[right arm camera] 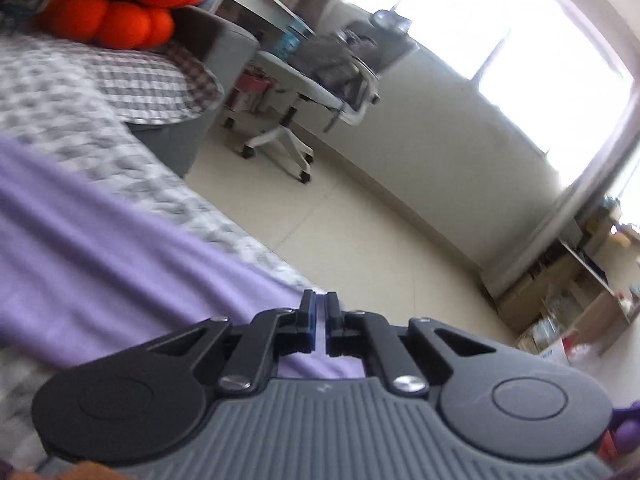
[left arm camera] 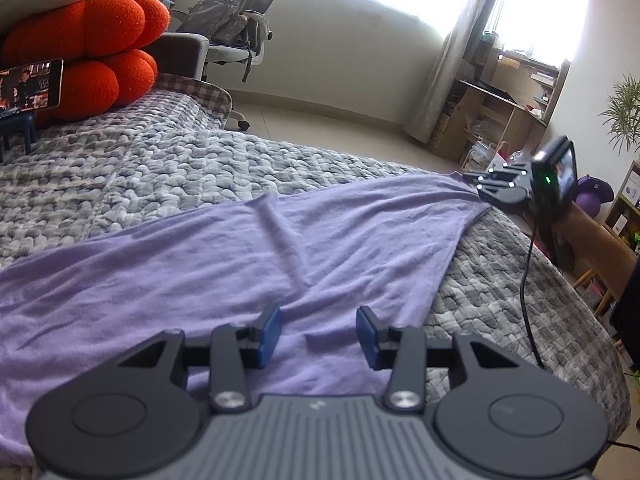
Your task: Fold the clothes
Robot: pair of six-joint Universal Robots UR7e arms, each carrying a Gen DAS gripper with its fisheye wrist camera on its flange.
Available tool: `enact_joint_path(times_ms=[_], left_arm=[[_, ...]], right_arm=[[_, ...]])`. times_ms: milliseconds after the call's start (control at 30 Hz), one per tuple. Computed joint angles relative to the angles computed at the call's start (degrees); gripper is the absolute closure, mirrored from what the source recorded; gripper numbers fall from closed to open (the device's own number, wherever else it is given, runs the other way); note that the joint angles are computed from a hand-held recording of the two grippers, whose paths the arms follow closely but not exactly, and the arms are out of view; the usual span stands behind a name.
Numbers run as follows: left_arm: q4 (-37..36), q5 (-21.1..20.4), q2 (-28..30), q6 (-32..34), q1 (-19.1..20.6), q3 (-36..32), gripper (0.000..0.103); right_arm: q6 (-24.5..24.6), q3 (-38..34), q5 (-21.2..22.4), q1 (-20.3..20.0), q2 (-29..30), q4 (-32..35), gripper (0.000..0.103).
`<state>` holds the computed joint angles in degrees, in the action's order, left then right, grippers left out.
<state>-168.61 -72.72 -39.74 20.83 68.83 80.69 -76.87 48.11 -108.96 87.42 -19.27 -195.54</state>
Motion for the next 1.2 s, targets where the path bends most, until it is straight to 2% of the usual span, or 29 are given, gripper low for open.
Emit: enact_joint_path(times_ms=[67,167,200,233,300,400,467,500,567,733,867,967,1067,1133,1200], left_arm=[[0.3,-0.3,0.0,-0.1,0.1,-0.2,0.06],[0.6,-0.6,0.0,-0.4,0.2,-0.3,0.06],[0.6,-0.6,-0.1,-0.4,0.2,-0.3,0.06],[0.6,-0.6,-0.1,-0.5,0.2,-0.3,0.06],[0.7,-0.5,0.0,-0.8,0.2,-0.4,0.06],[0.3,-0.2,0.1,-0.2,0.1,-0.2,0.06],[-0.2,0.0,0.1,0.5,0.0,0.0,0.06],[-0.4,0.1,0.1,0.9,0.0,0.1,0.06],[-0.9,0.4,0.2,1.6,-0.1,0.3,0.06],[-1.0,0.3,0.2,1.7,0.0,0.2,0.06],[-1.1,0.4,0.2,1.7,-0.1,0.3,0.06],[-1.1,0.6,0.3,1.6,-0.2,0.3,0.06],[-1.1,0.6,0.2,1.5,-0.2,0.4,0.06],[-1.2,0.7,0.3,1.5,-0.2,0.4,0.06],[-1.3,0.9,0.3,1.4,-0.3,0.4,0.06]], right_arm=[[1.9,5.2,1.3,-0.4,-3.0,1.3,0.1],[6.6,8.9,2.9,-0.6,-6.3,4.8,0.1],[9.1,9.1,4.0,-0.7,-7.2,6.6,0.098],[12.6,7.7,4.1,-0.7,-7.2,8.4,0.09],[18.0,0.5,2.3,-0.7,-4.4,12.0,0.088],[25.9,-14.4,-1.6,-0.9,1.7,21.3,0.087],[28.7,-21.6,-3.4,-1.2,4.8,26.7,0.08],[28.7,-23.1,-3.8,-1.2,5.5,27.4,0.076],[27.8,-21.0,-2.5,-1.5,4.5,26.7,0.075],[24.1,-10.8,0.8,-1.4,-1.0,24.7,0.075],[19.7,-4.4,2.1,-1.4,-3.9,21.8,0.075],[18.4,-0.7,3.1,-1.6,-6.2,21.5,0.075],[18.8,1.1,5.8,-2.0,-8.0,24.0,0.075],[19.3,-1.1,5.1,-1.9,-6.6,22.4,0.075],[22.9,-6.7,3.3,-1.9,-3.9,22.5,0.07]])
